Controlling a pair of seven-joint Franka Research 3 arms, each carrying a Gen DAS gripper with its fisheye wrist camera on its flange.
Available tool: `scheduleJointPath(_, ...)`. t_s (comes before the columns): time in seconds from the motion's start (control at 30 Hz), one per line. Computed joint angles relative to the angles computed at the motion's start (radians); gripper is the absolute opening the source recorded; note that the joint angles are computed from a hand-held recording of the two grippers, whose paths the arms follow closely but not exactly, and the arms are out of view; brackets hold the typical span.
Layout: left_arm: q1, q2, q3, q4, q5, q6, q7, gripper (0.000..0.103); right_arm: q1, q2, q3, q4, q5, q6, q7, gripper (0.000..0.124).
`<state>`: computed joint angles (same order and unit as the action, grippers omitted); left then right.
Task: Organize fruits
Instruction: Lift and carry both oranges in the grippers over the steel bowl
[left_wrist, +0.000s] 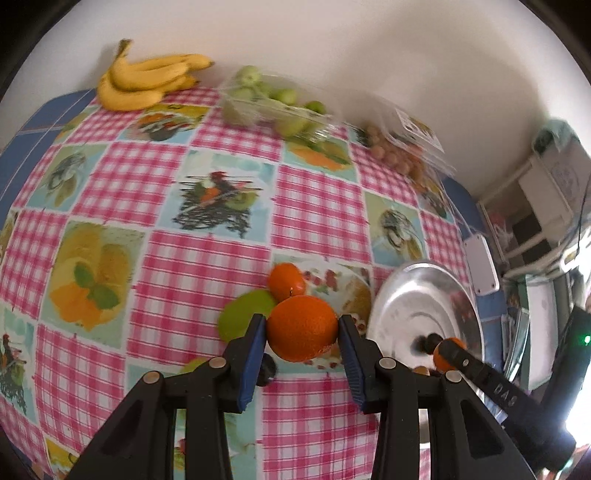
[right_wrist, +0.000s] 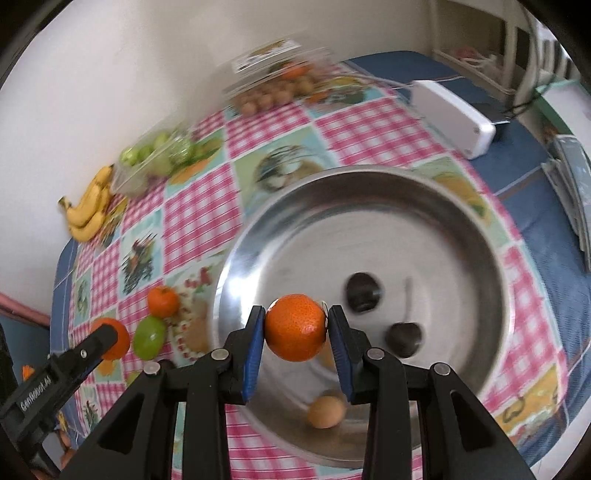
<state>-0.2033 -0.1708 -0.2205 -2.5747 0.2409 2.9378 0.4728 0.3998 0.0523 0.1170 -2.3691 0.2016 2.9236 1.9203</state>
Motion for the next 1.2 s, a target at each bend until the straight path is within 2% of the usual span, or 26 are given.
scheduleJointPath(0.27,-0.027,0.088,-0.036,0.106,0.090,-0.046,0.006,0.042,-0.039,-0.028,-0.019,-0.045,0.060,0.015,-0.021,0.036)
scheduleJointPath(0.43,-0.053,0.127,-0.044,0.153,0.151,-0.059,0.004,0.042,-0.063,-0.041,-0.033,-0.069,0.016,0.025,0.032,0.036)
scheduleJointPath(0.87,-0.095,0.201,-0.036,0.219,0.182,-0.075,0.008,0.042,-0.075,-0.010,-0.034,-0.058,0.003,0.023,0.059,0.036)
scheduleJointPath(1.2,-0.119,0.255,-0.035,0.267,0.185,-0.092,0.039,0.042,-0.063,0.017,-0.050,-0.031,-0.072,0.004,0.116,0.036)
